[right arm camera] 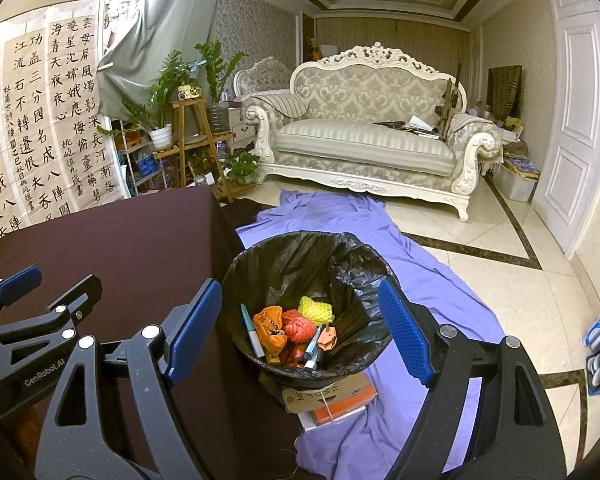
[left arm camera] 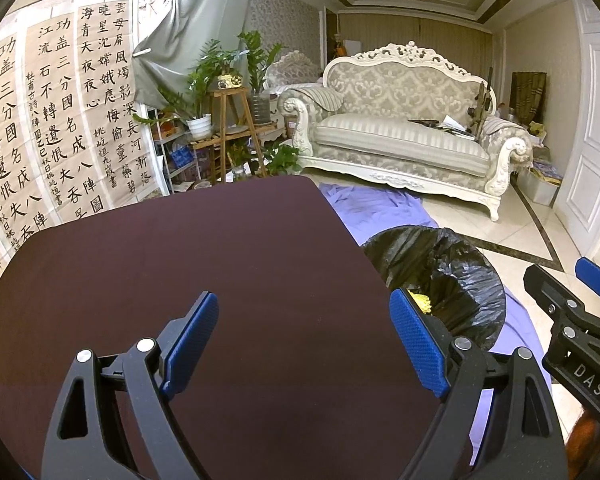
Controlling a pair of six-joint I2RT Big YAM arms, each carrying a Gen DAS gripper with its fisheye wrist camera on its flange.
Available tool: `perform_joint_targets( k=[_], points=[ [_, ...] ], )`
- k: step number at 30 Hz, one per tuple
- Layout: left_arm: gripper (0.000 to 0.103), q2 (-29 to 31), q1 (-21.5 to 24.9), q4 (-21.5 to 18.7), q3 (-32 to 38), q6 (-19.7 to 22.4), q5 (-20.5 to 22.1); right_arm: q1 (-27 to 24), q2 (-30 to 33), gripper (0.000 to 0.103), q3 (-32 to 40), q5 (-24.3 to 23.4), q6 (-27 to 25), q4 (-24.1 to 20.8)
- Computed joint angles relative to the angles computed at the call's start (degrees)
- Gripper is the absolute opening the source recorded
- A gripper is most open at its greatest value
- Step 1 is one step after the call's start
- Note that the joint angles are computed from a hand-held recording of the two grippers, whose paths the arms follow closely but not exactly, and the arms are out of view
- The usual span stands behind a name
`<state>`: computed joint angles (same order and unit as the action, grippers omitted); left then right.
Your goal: Collect trash
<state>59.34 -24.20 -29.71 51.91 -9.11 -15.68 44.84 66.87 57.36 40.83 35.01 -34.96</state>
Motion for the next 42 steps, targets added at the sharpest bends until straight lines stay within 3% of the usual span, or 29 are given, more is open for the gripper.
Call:
perform_joint_targets(
  k=[42],
  points=[
    [0.085,-0.3,0.5,0.1,-0.3,0.0,0.9,0.0,-0.1,0.079,-0.1,0.0,-0.1,0.0]
  ],
)
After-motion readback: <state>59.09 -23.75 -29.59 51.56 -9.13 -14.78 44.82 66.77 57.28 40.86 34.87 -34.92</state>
